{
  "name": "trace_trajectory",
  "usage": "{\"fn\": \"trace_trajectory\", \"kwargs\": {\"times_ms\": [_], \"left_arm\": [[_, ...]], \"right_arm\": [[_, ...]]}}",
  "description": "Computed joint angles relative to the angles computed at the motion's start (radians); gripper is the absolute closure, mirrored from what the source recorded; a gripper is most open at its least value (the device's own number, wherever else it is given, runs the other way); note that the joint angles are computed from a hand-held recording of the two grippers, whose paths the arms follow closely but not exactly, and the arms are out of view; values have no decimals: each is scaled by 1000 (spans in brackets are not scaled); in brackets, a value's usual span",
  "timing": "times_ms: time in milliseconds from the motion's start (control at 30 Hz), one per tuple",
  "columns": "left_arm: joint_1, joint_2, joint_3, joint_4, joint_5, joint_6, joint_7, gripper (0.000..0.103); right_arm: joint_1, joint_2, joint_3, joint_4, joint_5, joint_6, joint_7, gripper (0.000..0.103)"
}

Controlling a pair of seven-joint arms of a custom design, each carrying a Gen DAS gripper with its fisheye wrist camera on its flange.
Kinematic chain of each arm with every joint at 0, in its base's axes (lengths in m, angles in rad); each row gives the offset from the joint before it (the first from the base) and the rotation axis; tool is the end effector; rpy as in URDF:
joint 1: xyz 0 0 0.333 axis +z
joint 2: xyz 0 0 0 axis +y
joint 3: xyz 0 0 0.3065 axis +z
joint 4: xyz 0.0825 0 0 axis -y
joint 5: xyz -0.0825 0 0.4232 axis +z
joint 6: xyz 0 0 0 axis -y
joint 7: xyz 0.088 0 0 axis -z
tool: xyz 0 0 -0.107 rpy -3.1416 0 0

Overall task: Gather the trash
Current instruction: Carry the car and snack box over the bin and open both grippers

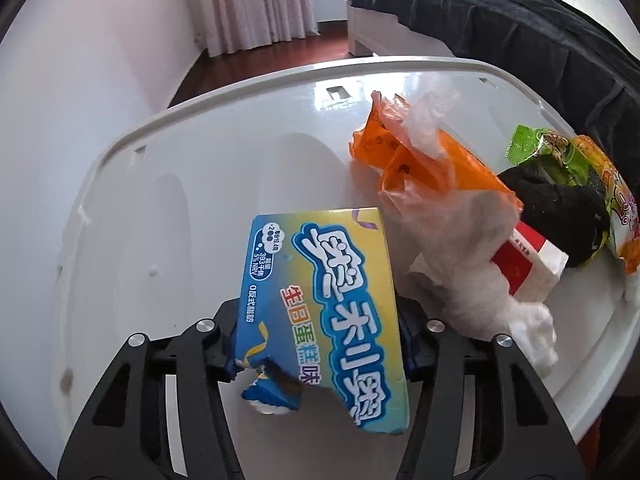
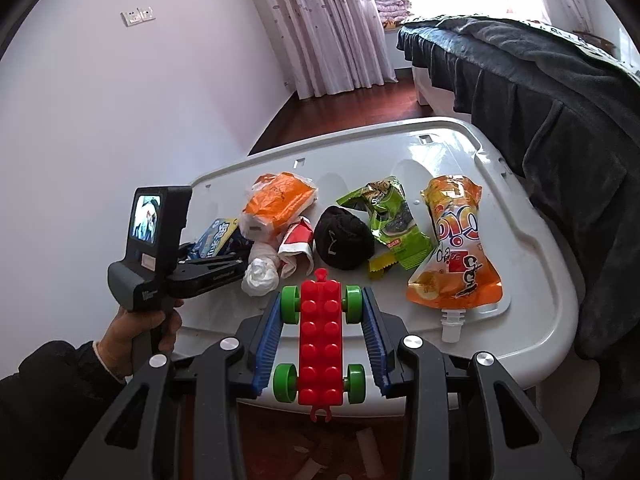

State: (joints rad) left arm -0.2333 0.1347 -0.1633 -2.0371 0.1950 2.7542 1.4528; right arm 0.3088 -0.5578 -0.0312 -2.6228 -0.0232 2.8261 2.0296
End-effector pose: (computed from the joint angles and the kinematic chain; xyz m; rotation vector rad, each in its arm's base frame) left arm 0.5979 -0.2561 0.4141 -1.4535 2.2633 -0.6258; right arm 0.4393 0.1259 0.4917 -1.5633 1.8430 -0.3890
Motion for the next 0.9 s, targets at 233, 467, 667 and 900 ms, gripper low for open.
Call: {"fn": "trace_trajectory", "kwargs": {"times_ms": [233,467,667,900], "left_arm": [[14,-104,4,-94,37,25,-113,50],[50,-313,-32,-251,-109,20,-40,50],[30,-527,-40,-418,-260,-20,46,50],[17,-732,-66,-578,-347,-92,53,50]], "right_arm": [[-8,-4,9,-5,-8,9,14,65],[10,-16,5,-14,-8,15,7,65],[20,-38,23,-34,-20,12,3,65],[26,-97,48,-90,-41,-2,33,65]]}}
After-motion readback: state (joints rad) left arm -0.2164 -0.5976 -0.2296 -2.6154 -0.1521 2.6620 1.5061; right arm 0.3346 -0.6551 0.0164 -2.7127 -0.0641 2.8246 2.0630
